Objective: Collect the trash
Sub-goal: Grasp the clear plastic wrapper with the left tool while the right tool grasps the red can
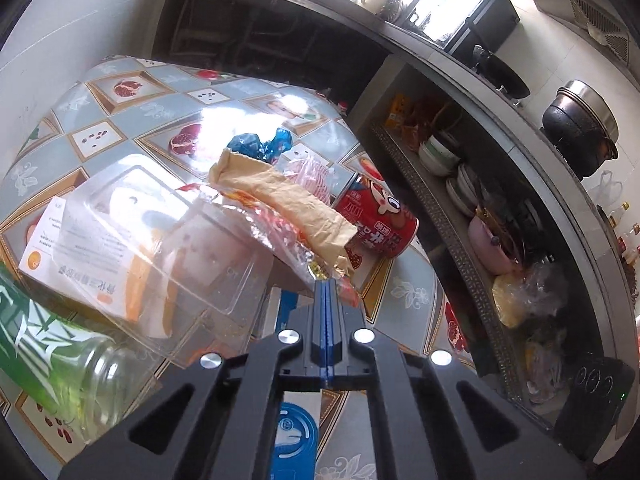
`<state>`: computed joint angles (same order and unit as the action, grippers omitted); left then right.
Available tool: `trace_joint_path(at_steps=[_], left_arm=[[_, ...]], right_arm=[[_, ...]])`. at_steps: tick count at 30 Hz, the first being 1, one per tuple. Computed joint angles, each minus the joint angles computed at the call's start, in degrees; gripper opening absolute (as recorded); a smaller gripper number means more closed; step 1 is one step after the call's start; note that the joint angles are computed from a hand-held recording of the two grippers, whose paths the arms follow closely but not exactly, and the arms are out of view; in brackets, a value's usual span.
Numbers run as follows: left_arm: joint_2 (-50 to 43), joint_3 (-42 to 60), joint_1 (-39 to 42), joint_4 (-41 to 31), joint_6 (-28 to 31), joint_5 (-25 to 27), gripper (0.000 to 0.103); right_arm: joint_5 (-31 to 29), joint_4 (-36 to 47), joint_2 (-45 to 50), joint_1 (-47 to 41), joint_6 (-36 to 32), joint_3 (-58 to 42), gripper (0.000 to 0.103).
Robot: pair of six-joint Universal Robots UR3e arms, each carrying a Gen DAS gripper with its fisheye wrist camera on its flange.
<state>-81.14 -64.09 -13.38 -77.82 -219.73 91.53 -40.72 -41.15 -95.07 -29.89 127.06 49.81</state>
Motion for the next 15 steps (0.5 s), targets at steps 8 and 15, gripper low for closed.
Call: trace_joint_path(at_steps=[8, 15], left_arm=[[4.23, -1.73, -3.83, 0.06, -3.28, 3.16, 0.000], [5.92, -4.36, -3.36, 3.89, -4.14, 1.34, 0.023]], right_arm=[[0.68, 0.94, 1.07, -0.95, -0.34, -3.18, 0.078], [0.84, -16.54, 7.43, 5.69, 7.20, -9.18, 0.081]])
